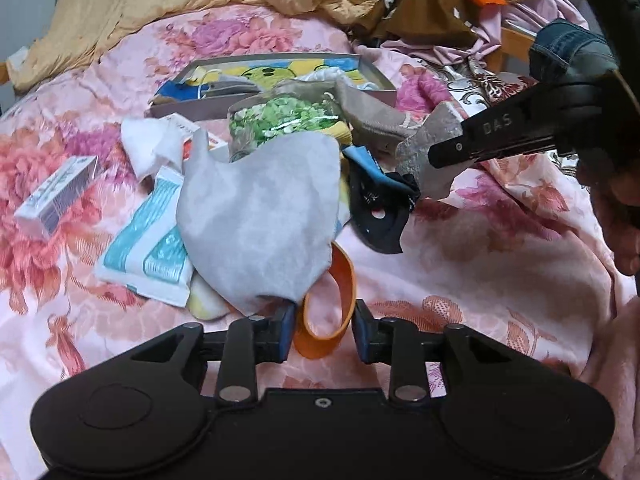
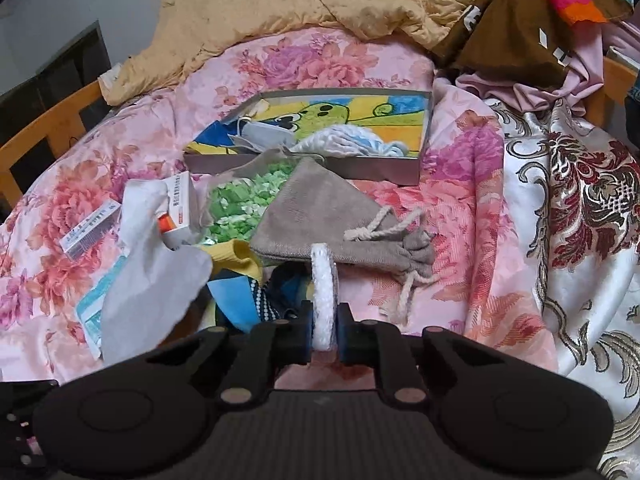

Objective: Organize soft objects
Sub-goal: 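Lift and carry the orange cup and white pouch with both tools to the tray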

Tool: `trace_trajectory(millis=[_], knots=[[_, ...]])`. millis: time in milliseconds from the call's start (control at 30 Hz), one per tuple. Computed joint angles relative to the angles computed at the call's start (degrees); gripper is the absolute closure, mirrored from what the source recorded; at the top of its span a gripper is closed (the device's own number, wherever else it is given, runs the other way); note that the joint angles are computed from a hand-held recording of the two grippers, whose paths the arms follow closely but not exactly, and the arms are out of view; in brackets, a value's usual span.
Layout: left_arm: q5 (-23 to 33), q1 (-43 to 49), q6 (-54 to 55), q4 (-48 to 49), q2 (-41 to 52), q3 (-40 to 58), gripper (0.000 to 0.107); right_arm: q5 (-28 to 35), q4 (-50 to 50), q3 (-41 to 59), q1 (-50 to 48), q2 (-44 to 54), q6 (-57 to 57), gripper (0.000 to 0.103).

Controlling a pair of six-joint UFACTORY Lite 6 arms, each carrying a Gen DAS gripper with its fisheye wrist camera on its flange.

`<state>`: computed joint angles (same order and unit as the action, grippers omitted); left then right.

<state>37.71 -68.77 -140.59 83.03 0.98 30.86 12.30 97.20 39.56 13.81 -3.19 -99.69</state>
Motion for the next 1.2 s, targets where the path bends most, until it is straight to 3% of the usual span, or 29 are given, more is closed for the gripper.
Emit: trace_trajectory(millis=[167, 400, 700, 933, 1033, 1200], knots=[[0.41, -0.04, -3.95, 0.11, 2.98, 1.36, 0.063, 1.76, -0.12, -0.31, -0.59, -0.37, -0.10, 0.090], [4.40, -3.68, 0.79, -3.17, 2.67, 2.70, 0.082, 4.92, 0.67, -1.68, -1.50, -1.90, -1.33, 0.090], [4.09, -7.80, 25.29, -20.11, -7.80, 3.78, 0.086, 9.43, 1.68, -3.89, -3.89, -5.22, -2.53, 0.090], [7.14, -11.22, 42.02, -32.88, -18.98, 2.96, 0.086, 12.28, 2.02, -5.37, -4.69, -7.45, -3.01, 0.090], [10.80, -14.04, 48.47, -36.03, -21.01, 3.64, 0.086, 18.61, -0.99, -5.69, -7.06, -7.86, -0.72, 0.090], [9.52, -10.89, 63.58, -45.81, -26.07, 3.47, 0.086, 28.67, -5.54, -5.19, -9.05, -6.65, 2.11, 0.090]])
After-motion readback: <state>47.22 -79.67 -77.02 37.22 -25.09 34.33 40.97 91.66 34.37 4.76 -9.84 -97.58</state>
